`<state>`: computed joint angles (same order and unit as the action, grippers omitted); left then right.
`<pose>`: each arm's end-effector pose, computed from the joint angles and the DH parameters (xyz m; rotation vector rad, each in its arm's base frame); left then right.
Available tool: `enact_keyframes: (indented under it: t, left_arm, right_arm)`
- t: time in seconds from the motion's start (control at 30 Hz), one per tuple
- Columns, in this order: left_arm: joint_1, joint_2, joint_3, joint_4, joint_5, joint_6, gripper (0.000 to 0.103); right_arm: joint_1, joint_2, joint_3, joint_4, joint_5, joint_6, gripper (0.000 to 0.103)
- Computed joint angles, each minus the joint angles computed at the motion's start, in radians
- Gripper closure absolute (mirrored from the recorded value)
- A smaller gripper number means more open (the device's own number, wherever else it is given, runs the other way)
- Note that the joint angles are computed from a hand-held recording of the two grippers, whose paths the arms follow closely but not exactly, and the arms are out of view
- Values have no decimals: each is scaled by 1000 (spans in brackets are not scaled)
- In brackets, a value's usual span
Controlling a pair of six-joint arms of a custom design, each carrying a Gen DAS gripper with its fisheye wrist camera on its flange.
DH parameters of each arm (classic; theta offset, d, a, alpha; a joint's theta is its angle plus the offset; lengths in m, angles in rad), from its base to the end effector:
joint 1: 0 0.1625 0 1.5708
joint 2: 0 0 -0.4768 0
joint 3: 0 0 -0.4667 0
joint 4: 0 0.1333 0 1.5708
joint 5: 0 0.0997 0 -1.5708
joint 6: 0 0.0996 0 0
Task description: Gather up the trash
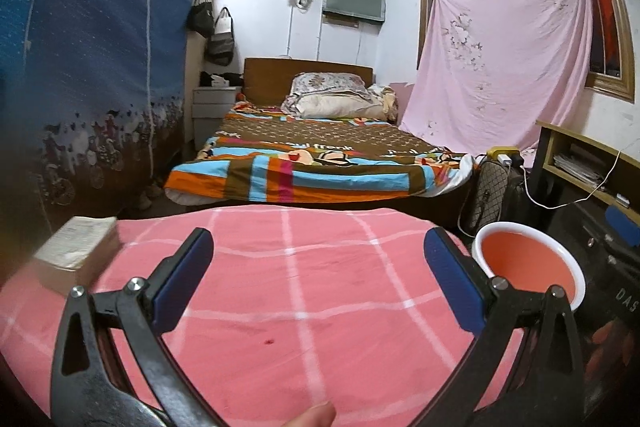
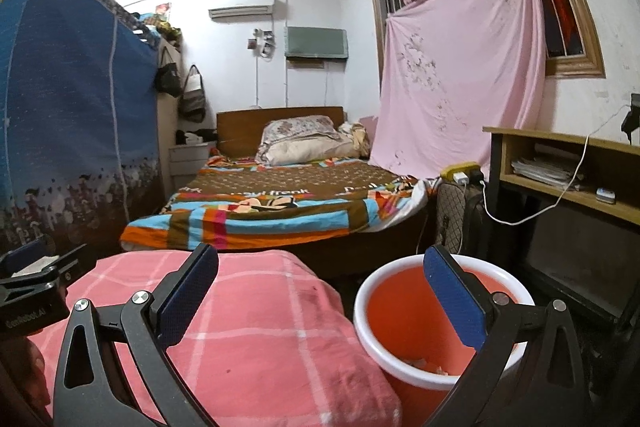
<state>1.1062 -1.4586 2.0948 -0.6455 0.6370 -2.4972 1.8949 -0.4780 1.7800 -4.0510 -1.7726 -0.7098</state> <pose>-0.0283 -0.5327 0.2599 0.1513 1.8007 -1.5462 0.3226 -0.6043 -0.0133 1.0133 -2.1009 1.4812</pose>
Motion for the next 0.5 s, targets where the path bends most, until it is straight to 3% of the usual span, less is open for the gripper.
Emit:
enact_keyframes:
  t: [0.5]
  left_arm:
    - [-68,-185,193,-107,-112,49,16]
  right_arm:
    - [26,-7,146,-127,96,-68,0]
